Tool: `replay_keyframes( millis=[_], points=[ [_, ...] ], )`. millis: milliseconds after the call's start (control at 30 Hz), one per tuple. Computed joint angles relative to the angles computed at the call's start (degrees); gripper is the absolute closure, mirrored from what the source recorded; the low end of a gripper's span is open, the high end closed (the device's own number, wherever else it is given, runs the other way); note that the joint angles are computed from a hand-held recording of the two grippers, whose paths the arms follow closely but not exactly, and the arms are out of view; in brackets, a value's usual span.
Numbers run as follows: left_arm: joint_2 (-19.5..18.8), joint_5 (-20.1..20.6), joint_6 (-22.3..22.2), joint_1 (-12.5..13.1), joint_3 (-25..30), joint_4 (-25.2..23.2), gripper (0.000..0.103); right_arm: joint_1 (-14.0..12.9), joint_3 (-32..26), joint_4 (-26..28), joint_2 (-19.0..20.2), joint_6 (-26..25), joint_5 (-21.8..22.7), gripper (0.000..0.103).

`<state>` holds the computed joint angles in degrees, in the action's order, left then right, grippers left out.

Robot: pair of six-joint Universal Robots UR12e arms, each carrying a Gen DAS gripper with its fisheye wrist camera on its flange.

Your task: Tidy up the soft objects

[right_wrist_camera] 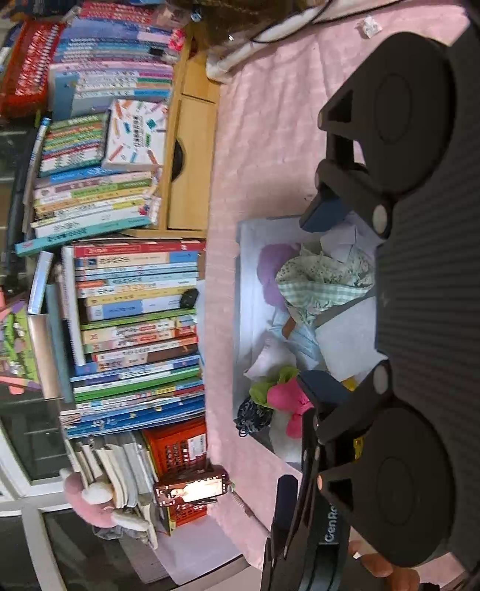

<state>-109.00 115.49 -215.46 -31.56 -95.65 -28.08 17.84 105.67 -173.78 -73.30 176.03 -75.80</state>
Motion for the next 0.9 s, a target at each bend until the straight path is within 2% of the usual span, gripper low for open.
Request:
replay_keyframes(
  millis=[400,567,900],
  points=[
    [1.35,4.82,3.88,-3.12,-3.84,7.64,0.014,-0.02,5.85,-12.57,-2.2,-1.11,-1.21,0.002],
    [1.7,7.6,5.43,-4.52,-5.51,11.48,0.013,-0.13,7.6,-16.7,-2.69,-0.87,-0.21,0.0],
    [2.55,9.58,5.97,-6.07,-7.72,15.3,0.012,0.17,10.74,-23.81,-3.56,-1.25,-0.69,0.0]
  ],
)
